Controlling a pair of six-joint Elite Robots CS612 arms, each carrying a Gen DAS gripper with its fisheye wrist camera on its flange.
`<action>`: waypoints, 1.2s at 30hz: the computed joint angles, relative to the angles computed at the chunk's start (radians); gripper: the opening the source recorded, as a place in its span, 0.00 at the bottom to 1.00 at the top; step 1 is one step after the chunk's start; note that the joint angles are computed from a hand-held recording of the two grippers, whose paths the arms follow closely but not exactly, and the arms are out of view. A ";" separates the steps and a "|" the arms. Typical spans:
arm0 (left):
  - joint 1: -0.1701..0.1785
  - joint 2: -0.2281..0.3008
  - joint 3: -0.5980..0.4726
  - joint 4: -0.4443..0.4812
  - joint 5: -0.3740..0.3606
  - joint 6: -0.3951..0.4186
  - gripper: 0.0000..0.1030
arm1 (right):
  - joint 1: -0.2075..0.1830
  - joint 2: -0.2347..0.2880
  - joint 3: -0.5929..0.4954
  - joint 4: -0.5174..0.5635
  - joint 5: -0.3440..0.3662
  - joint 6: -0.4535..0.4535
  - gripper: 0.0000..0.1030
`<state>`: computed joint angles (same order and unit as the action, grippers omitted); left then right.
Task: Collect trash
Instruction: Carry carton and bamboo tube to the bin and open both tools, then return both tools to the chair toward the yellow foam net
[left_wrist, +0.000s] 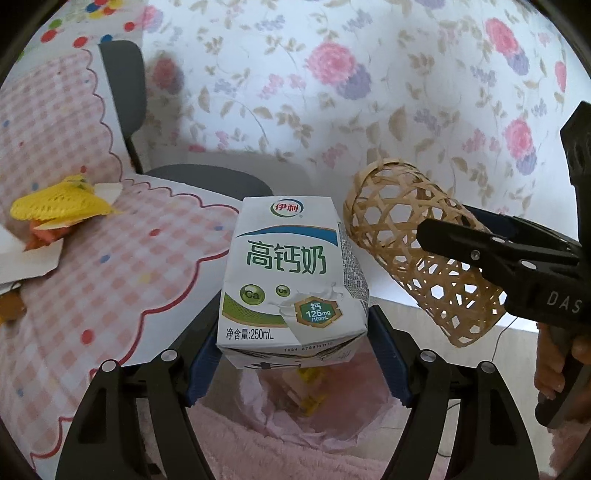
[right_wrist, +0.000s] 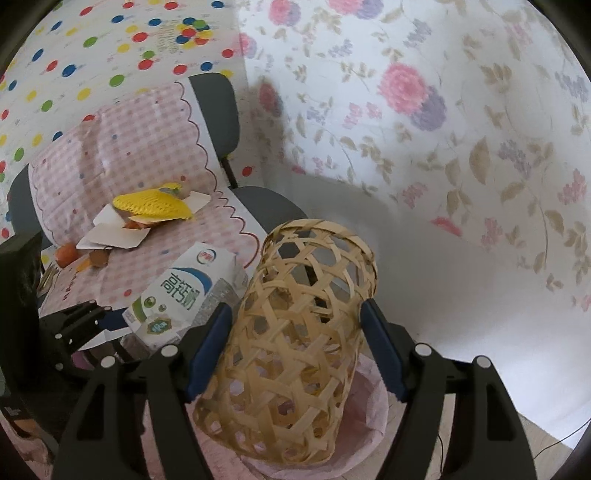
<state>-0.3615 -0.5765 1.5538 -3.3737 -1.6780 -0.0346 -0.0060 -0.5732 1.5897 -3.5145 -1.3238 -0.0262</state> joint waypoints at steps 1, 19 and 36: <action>-0.002 0.004 -0.010 0.013 0.004 -0.002 0.75 | -0.002 0.002 -0.005 0.010 0.004 0.001 0.70; 0.037 -0.052 0.083 -0.070 0.162 -0.110 0.79 | -0.002 0.000 -0.023 -0.022 0.083 0.031 0.76; 0.133 -0.125 0.182 -0.058 0.418 -0.323 0.79 | 0.112 0.048 -0.221 0.150 0.163 -0.155 0.76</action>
<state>-0.2286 -0.7013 1.7363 -3.4322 -1.2599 -0.3578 0.1057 -0.5248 1.3684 -3.3641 -1.1606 -0.1810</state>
